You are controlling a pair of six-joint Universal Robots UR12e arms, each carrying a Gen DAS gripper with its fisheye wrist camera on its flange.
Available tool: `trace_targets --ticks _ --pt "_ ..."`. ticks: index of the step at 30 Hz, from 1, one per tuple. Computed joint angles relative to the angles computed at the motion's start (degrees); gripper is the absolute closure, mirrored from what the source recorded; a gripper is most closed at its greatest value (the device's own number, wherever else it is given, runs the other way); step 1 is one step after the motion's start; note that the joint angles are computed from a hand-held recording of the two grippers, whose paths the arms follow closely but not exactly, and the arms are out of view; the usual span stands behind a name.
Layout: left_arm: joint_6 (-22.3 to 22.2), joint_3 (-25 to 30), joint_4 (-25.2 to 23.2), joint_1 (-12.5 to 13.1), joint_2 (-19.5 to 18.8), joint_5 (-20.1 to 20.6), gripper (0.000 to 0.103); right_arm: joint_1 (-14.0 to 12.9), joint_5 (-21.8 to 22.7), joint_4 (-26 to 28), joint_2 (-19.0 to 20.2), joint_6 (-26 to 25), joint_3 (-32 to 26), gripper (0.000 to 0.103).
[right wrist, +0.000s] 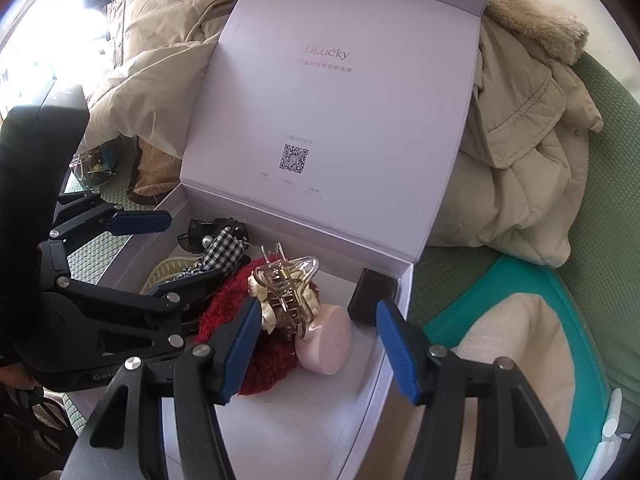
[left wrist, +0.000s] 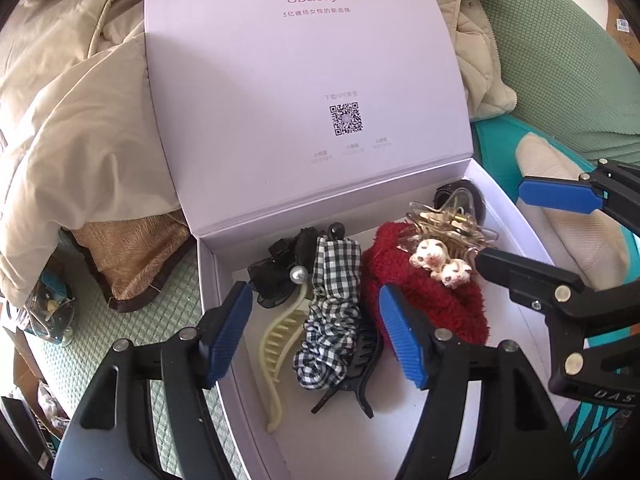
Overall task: Organize objects
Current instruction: 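Lower the scrunchie with the left tool while the right tool lowers the claw clip onto the red scrunchie, then open both tools and withdraw them from the box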
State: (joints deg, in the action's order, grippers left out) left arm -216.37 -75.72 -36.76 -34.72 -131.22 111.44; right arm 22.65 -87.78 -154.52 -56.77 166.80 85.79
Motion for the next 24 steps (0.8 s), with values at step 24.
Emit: trace_targets --ticks 24 --pt "-4.6 -0.5 -6.0 -3.1 5.5 8.1 0.024 0.7 0.1 -6.7 -6.7 2.4 6.3 0.042"
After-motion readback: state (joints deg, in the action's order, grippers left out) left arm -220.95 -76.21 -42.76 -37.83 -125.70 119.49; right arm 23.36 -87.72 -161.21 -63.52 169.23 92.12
